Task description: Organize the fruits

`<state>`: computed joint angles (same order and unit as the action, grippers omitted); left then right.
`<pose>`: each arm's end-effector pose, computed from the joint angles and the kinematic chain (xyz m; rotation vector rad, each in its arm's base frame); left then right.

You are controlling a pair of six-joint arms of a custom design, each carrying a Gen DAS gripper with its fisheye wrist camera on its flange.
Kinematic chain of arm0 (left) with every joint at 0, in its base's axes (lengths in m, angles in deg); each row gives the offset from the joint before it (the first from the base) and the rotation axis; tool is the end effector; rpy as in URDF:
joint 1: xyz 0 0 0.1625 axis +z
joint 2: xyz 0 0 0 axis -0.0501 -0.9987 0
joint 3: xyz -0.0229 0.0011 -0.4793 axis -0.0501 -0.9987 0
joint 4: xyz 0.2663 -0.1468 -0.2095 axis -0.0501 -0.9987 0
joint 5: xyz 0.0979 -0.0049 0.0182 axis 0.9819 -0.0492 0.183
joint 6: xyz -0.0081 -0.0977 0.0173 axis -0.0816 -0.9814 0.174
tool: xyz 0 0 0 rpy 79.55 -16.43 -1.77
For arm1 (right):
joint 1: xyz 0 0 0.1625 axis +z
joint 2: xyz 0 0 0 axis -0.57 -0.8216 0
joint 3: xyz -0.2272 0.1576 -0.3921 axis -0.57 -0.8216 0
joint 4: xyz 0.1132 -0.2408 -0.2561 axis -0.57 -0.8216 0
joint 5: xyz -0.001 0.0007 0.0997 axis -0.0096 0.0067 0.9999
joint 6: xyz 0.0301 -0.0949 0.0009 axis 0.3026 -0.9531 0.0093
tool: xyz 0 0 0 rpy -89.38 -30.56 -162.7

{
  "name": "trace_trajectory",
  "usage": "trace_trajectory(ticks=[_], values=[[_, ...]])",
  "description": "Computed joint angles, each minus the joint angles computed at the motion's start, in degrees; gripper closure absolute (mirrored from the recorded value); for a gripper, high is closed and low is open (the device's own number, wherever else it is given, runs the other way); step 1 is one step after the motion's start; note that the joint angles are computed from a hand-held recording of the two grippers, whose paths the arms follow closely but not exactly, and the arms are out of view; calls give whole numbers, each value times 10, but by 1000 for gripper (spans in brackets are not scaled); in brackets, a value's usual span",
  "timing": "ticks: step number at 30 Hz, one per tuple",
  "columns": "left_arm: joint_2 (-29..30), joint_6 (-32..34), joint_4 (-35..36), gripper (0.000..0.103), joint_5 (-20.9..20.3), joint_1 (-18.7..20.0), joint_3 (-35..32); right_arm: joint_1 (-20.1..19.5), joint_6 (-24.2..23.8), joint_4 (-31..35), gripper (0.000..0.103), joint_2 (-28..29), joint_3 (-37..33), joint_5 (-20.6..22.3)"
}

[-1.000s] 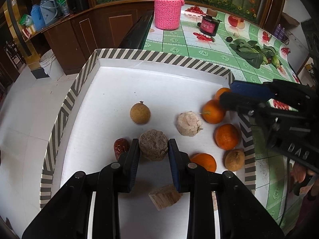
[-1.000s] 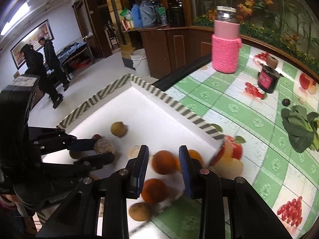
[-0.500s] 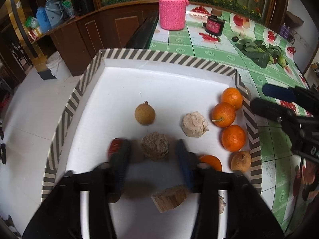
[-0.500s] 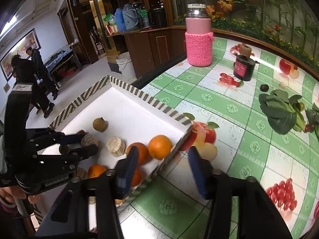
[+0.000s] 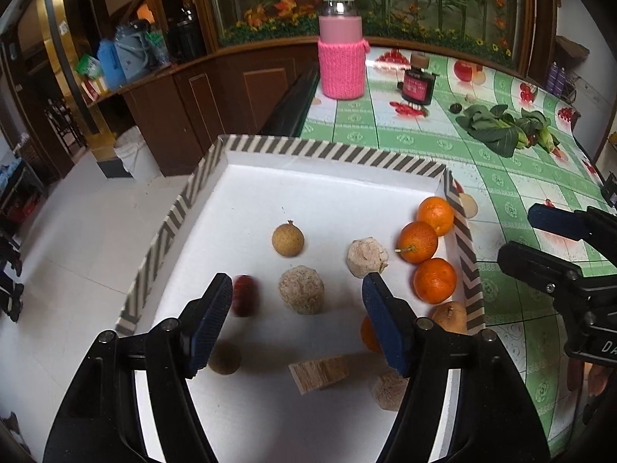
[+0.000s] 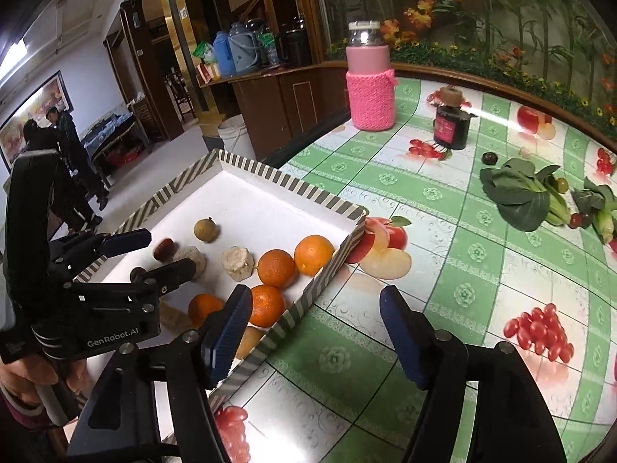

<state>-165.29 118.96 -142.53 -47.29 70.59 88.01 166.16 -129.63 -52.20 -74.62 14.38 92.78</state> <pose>0.0320 -0.4148 0.2947 1.0180 2.2589 -0.5617 0.3615 -0.3318 -0.0917 0.2126 -2.3040 0.9903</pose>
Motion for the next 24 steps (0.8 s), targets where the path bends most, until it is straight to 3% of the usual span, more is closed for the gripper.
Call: trace_trajectory(ticks=[3, 24], values=[[-10, 0, -27, 25, -3, -6, 16, 11, 8, -6, 28, -1, 6, 13], [-59, -35, -86, 20, 1, -42, 95, 54, 80, 10, 20, 24, 10, 38]])
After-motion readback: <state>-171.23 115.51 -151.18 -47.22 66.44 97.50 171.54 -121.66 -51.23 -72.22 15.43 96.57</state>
